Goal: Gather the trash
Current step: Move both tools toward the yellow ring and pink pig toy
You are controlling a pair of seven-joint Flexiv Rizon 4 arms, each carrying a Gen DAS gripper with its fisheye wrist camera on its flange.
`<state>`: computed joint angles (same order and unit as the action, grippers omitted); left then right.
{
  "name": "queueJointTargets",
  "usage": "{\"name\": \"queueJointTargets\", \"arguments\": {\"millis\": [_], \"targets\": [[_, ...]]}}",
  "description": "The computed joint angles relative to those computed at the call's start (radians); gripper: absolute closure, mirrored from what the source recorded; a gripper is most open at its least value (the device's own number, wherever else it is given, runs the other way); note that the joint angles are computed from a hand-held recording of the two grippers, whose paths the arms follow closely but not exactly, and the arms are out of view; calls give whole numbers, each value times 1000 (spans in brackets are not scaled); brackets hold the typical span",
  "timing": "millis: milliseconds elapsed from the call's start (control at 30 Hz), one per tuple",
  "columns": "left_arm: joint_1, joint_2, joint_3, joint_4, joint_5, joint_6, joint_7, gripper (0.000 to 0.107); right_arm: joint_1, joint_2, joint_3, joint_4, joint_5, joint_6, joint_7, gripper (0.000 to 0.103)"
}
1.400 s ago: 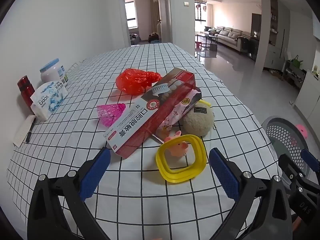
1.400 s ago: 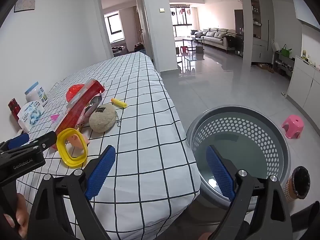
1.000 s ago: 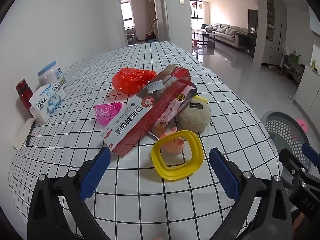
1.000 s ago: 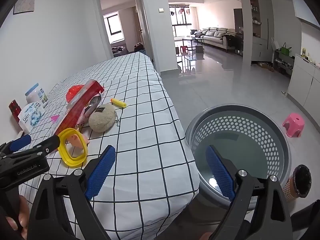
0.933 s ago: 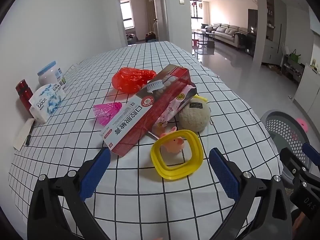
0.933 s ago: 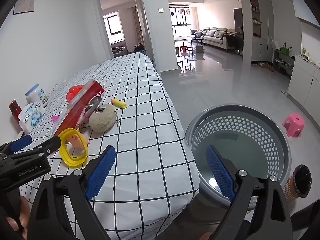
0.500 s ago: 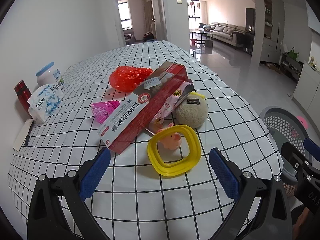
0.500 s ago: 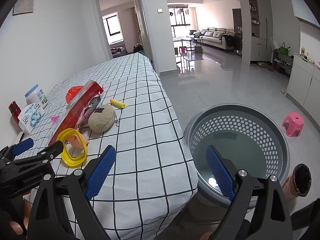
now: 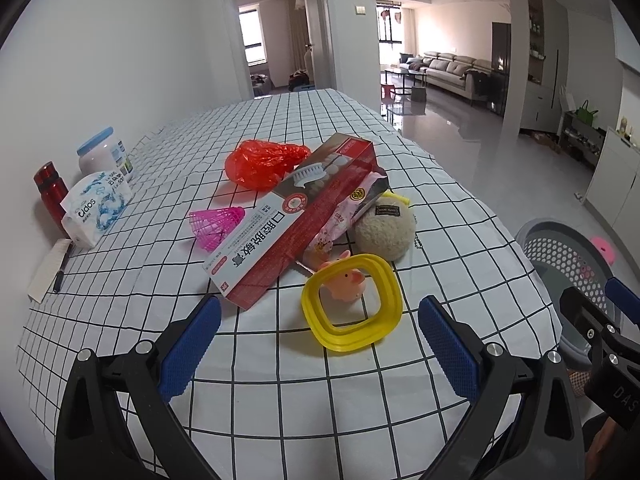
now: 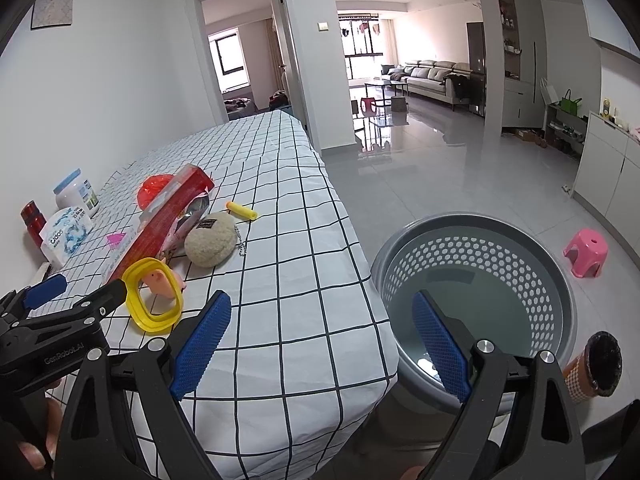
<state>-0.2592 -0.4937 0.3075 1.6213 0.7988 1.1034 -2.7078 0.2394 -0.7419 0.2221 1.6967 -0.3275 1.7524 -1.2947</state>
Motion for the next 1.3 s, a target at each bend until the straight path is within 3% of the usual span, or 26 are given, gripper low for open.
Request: {"name": "queueJointTargets", "arguments": {"millis": [700,1300], "targets": [[-13,53,-17,26,109,-23,-90,10,46,40,-59,55,14,66,13,15],[5,65,-38,36,133,-24,-113,10,55,49,-69,72,10,78,20,15]]}}
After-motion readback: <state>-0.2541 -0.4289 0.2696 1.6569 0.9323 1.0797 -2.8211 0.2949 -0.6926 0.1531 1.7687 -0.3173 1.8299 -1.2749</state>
